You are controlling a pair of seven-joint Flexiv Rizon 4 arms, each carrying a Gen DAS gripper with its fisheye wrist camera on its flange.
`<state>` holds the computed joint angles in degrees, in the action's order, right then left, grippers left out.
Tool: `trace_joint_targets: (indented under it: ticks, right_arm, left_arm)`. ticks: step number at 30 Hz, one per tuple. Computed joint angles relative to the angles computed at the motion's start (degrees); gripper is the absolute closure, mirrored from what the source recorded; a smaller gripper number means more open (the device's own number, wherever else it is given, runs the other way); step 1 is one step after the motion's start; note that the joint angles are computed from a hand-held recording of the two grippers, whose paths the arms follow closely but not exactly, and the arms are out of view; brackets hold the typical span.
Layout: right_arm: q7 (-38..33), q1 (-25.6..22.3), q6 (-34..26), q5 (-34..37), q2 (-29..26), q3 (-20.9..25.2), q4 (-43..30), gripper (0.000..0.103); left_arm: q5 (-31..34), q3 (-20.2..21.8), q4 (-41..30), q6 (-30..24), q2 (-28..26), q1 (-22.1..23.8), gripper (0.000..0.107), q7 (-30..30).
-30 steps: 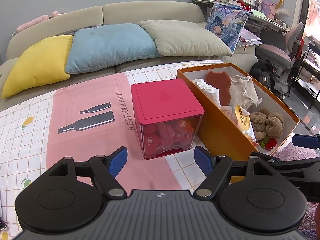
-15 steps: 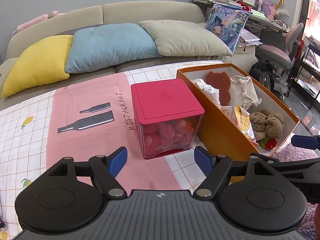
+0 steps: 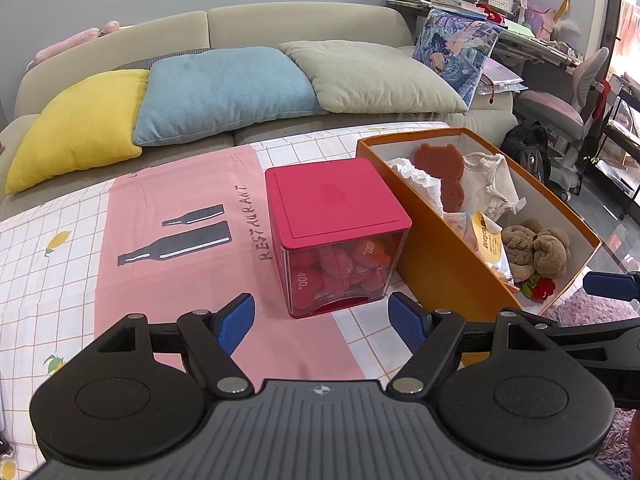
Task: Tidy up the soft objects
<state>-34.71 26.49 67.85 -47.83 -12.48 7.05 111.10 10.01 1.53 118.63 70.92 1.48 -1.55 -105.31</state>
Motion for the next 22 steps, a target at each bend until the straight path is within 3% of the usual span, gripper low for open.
trace_joint_targets:
  ticks: [22]
  right_arm:
    - [-2.6, 0.1, -0.1, 1.5, -0.3, 0.1, -0.2, 0.011]
  left_arm:
    - [-0.4, 0.1, 0.6, 1.1, 0.1, 0.2, 0.018, 0.3]
